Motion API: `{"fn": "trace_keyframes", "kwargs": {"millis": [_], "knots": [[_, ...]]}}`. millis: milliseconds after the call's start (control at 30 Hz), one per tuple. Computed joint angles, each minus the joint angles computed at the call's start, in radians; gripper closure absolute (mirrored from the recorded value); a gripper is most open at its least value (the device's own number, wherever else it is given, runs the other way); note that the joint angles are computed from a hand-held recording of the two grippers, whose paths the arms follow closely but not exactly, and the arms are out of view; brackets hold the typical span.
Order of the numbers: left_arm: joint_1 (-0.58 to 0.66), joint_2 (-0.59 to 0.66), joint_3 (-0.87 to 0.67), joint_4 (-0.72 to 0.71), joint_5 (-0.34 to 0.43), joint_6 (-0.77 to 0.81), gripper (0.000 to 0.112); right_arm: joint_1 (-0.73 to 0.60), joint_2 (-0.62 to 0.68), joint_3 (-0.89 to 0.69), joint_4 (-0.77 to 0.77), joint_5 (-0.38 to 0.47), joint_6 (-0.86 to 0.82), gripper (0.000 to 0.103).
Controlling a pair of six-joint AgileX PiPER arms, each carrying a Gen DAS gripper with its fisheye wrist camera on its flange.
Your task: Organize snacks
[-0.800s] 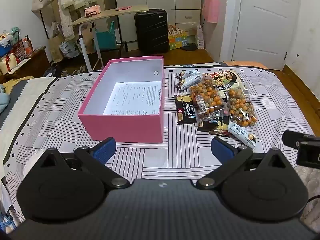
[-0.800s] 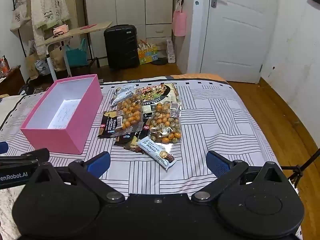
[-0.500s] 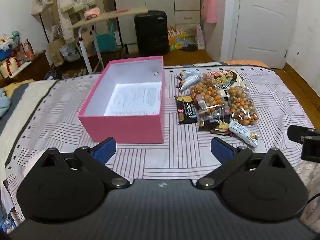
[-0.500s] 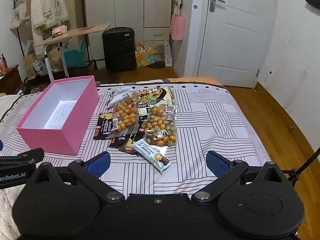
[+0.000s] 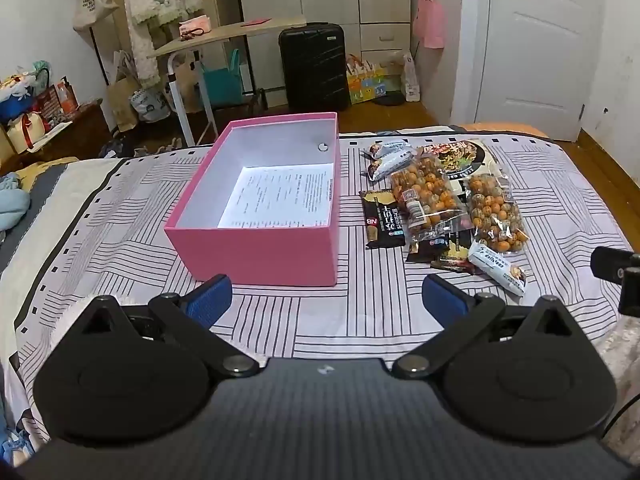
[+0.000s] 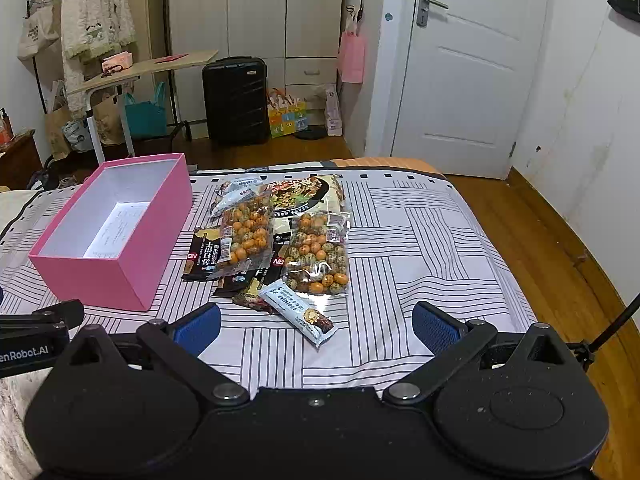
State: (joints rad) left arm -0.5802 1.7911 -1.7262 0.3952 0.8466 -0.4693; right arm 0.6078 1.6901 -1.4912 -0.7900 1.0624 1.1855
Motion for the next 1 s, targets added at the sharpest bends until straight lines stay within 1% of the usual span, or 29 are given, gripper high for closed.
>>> {"fn": "trace_keyframes", "kwargs": {"millis": [300,367,433,500,667,833,1000], "knots": [[-0.006,-0.001,0.006,0.006,-0.004,-0.005,0.009,0.018,0.001,0.007,-0.030,0.021,0.027,0.000],[-0.006,-0.004,0.013,0.011,-0.012,-0.030,0.009,0.016,-0.001,0.014,-0.031,0.017,0.030,0.000],[-0.008,-0.014,0.038,0.030,-0.036,-0.064,0.009,0.016,0.003,0.019,-0.035,0.015,0.036,0.000],[-0.012,-0.016,0.044,0.050,-0.036,-0.086,0.009,0.016,0.002,0.025,-0.038,0.013,0.039,0.000],[-0.011,-0.005,0.027,0.051,-0.017,-0.066,0.009,0.017,-0.001,0.033,-0.042,0.010,0.045,0.000],[-0.008,-0.013,0.047,0.071,-0.041,-0.085,0.009,0.021,0.003,0.029,-0.039,0.012,0.038,0.000],[0.006,-0.012,0.049,0.044,-0.047,-0.031,0.009,0.029,0.013,0.016,-0.039,0.019,0.035,0.000]]}}
